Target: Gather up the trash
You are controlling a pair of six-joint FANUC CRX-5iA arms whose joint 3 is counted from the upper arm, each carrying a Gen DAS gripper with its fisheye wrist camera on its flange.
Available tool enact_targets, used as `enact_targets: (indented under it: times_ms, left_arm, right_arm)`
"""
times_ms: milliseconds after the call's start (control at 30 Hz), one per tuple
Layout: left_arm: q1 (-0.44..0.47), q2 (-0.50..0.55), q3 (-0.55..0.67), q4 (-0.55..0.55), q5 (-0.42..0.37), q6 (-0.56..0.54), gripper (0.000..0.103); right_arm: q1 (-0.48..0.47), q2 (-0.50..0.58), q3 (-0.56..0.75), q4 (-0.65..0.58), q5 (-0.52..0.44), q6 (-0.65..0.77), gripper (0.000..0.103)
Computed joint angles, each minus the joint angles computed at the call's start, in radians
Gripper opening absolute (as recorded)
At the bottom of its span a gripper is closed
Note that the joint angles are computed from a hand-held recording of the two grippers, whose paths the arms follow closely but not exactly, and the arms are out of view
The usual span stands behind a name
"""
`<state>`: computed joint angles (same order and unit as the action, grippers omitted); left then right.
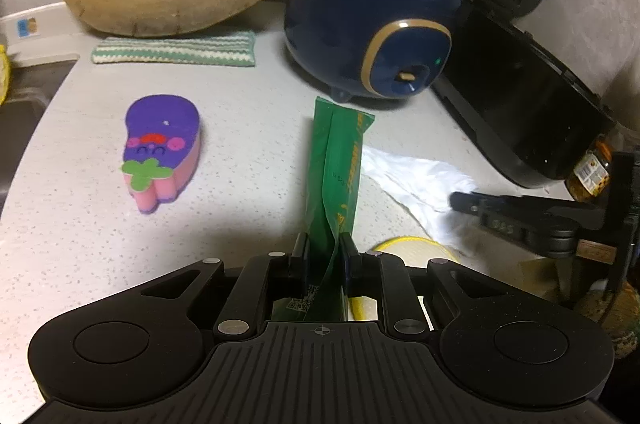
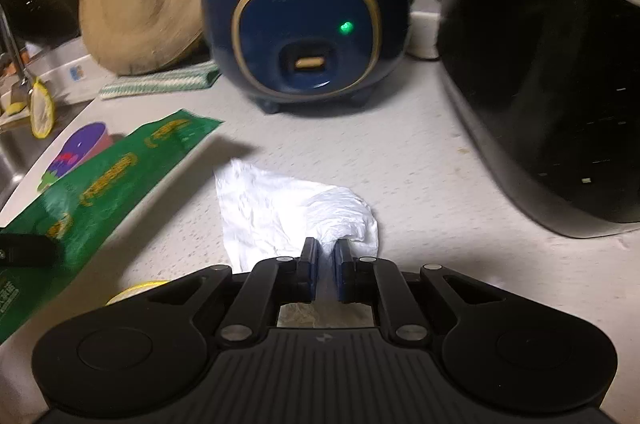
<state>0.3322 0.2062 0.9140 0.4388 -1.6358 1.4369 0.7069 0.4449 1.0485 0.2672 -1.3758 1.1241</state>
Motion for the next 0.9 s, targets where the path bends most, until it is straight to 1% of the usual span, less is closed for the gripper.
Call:
enact_targets:
  times_ms: [133,333,400,500,567,633,700,800,900]
  left_arm:
    - [0.017,-0.024,-0.035,0.015,0.018,-0.010,0.018]
    - [0.072,-0.099,-0.149,0.072,0.071,-0.042,0.018]
    - [0.110,-0.139,-0.202,0.113,0.101,-0.070,0.018]
    - [0.189,-0.211,-0.287,0.185,0.138,-0.150,0.018]
    - [0.261,-0.256,-0.338,0.240,0.145,-0.199,0.018]
    - [0.354,-0.300,-0.386,0.300,0.141,-0.249,0.018]
    - [0.459,-0.338,-0.425,0.354,0.120,-0.291,0.018]
    - [0.626,-0.385,-0.479,0.431,0.068,-0.346,0.018]
    - [0.765,-0.413,-0.518,0.488,0.003,-0.386,0.018]
  right_arm:
    - [-0.004,-0.055,-0.083,0.040,0.047,-0.056,0.009]
    - [-0.008,-0.123,-0.153,0.037,0.075,-0.141,0.008]
    - [0.002,-0.158,-0.181,0.034,0.094,-0.171,0.008]
    - [0.033,-0.198,-0.212,0.045,0.130,-0.202,0.008]
    - [0.058,-0.215,-0.216,0.044,0.144,-0.215,0.008]
    - [0.087,-0.199,-0.171,0.044,0.130,-0.212,0.008]
    - [0.130,-0.166,-0.106,0.064,0.094,-0.202,0.008]
    - [0.202,-0.119,-0.011,0.087,0.055,-0.163,0.008]
    - [0.275,-0.092,0.051,0.101,0.028,-0.138,0.008]
